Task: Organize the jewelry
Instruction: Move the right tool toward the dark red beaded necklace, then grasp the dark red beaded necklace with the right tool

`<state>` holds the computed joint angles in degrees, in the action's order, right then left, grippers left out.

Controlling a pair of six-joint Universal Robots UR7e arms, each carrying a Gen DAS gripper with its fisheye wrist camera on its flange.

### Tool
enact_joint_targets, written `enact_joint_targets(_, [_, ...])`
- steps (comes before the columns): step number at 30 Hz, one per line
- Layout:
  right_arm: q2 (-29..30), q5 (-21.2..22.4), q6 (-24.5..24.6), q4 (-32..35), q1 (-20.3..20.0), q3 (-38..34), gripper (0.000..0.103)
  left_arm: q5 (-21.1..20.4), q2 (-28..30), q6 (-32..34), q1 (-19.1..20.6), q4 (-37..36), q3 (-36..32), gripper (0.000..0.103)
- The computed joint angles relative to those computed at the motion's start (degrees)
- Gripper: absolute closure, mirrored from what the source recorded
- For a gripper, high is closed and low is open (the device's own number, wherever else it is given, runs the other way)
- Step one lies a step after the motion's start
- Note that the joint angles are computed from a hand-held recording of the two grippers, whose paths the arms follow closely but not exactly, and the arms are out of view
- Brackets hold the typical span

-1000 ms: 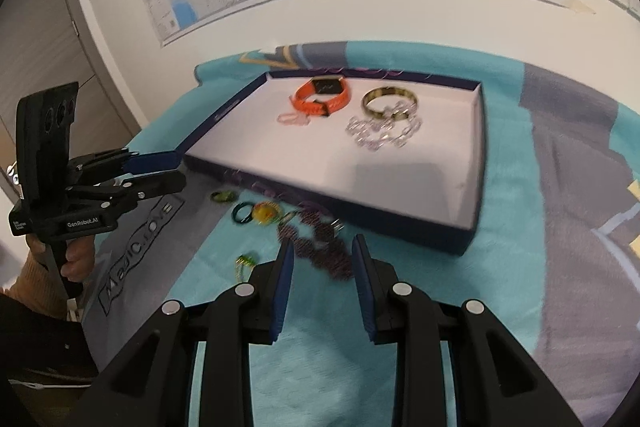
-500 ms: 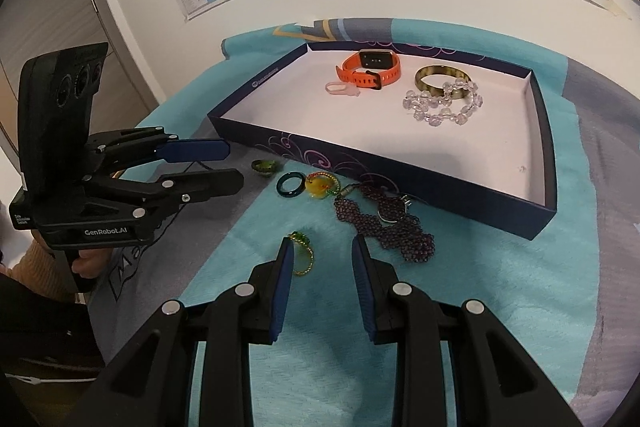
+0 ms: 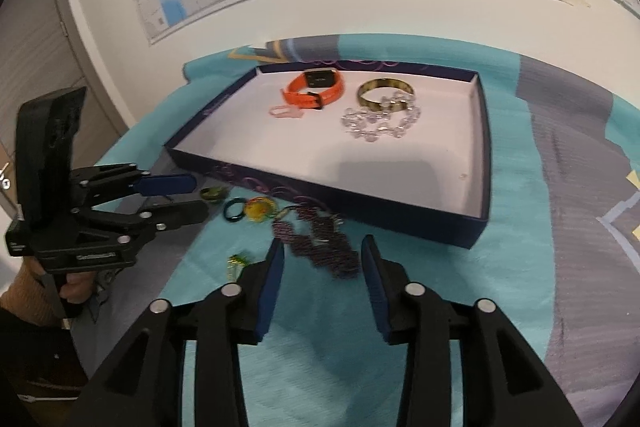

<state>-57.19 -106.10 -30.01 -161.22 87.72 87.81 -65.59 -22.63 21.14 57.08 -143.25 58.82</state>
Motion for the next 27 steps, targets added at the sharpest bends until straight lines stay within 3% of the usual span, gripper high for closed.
enact_joint_targets(8, [1.64, -2.39, -0.16, 2.53, 0.17, -2.11, 0.067, -0.05, 0.81, -1.17, 0.15, 1.39, -1.41, 0.059])
enact_joint_targets(9, [1.55, -2.52, -0.51, 2.28, 0.22, -1.93, 0.074, -0.15, 0.81, -1.22, 0.19, 1.47, -1.42, 0.059])
enact_joint_targets(10, [1.42, -2.52, -0.58, 2.3, 0.23, -1.78, 0.088, -0.24, 0.79, -1.34, 0.21, 1.6, -1.43, 0.061])
enact_joint_targets(13, [0.86, -2.48, -0.72, 2.27, 0.09, -1.18, 0.097, -0.41, 0.75, -1.41, 0.24, 1.55, -1.39, 0.061])
enact_joint_targets(23, [-3.96, 2.91, -1.09, 2.31, -0.78, 3.2, 0.099, -2.45, -1.38, 0.27, -0.04, 0.87, 2.19, 0.061])
enact_joint_targets(27, [-4.51, 3.39, -1.26, 3.11, -0.9, 3.67, 0.099, -3.75, -1.5, 1.88, -0.48, 1.76, 2.97, 0.068])
